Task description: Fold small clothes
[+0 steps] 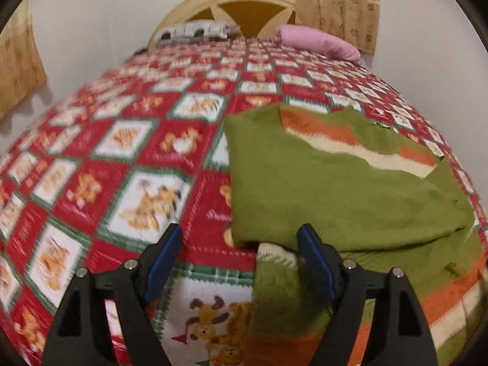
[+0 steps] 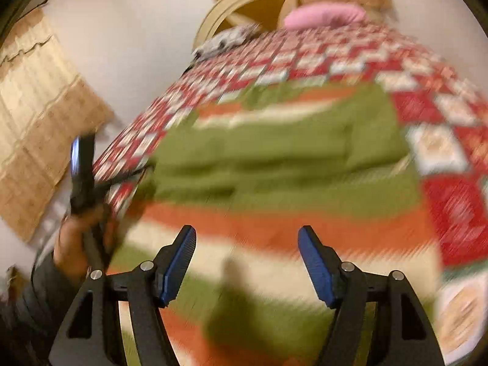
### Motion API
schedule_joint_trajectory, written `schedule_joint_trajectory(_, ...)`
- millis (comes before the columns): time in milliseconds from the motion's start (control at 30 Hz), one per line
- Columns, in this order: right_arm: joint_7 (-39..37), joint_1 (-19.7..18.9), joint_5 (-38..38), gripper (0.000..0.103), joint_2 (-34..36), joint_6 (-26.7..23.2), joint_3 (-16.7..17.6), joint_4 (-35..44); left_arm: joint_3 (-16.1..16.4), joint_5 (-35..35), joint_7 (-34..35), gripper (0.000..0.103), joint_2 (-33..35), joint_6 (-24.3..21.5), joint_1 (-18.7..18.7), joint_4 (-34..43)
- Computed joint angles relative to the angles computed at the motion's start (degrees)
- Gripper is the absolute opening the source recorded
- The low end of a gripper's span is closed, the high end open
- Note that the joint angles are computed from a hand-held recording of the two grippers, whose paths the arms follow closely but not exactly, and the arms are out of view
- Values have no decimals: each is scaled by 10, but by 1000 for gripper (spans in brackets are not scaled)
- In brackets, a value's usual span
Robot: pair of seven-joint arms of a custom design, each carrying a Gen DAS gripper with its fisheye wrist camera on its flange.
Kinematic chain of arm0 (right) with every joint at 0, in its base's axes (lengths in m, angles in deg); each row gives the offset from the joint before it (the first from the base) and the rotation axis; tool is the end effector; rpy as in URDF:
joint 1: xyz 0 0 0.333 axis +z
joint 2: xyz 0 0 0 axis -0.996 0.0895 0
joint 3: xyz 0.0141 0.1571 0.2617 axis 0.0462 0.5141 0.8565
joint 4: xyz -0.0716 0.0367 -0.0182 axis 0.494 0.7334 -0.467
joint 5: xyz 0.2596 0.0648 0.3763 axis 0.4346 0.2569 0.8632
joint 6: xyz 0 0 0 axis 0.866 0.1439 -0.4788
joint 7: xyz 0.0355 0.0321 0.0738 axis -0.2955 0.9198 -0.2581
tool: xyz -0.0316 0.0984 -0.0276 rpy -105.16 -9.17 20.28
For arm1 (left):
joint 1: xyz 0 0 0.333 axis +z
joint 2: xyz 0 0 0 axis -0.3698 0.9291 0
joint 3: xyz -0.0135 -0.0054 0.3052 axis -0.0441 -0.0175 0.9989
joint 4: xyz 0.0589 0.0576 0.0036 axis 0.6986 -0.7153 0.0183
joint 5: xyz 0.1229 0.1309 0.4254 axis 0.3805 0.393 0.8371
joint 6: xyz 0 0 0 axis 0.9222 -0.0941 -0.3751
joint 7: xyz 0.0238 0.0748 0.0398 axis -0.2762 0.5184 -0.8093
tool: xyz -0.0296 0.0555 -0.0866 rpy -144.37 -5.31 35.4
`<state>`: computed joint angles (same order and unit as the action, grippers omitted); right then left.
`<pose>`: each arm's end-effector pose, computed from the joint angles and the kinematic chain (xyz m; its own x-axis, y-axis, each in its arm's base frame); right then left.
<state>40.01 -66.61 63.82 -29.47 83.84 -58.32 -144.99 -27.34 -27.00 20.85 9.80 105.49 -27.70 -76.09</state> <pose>0.6123 0.2542 0.4716 0.1979 -0.9148 -0.3522 -0.7409 0.0956 -0.6647 0.6784 -0.1412 0.4553 0.0234 -0.9981 0.0577 -0.7374 -0.0562 -0.6731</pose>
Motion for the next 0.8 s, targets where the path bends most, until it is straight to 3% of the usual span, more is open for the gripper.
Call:
schedule_joint_trajectory(133,132,-8,-142,49,60,-33,-27,88,3,21,-19,100,-7,11,-4,-12)
schedule_joint_trajectory(200,202,-6,-221,41,103,-72,-41,144,0,12,-18,100,-5,9,-1,-13)
schedule_joint_trajectory(300,221,-21,-237,37,161,-138,-33,216,-6,-46,8,100,0,5,10,-12)
schedule_joint_trajectory(367,224,-22,-254,17,185,-158,-30,242,-9,-82,32,100,4,9,16,-10)
schedule_joint_trajectory(433,235,-15,-292,5,180,-142,-36,231,-9,-93,42,100,4,11,14,-11)
schedule_joint_trajectory(500,230,-19,-297,3,166,-127,-31,212,-9,-103,49,100,2,18,14,-16)
schedule_joint_trajectory(600,265,-4,-361,3,138,-103,-50,183,-14,-138,78,101,2,20,18,-17)
schedule_joint_trajectory(767,231,-28,-329,4,159,-146,-29,206,-11,-144,87,102,7,9,13,-9)
schedule_joint_trajectory(800,234,-29,-327,5,158,-136,-30,201,-10,-145,87,103,6,9,13,-10)
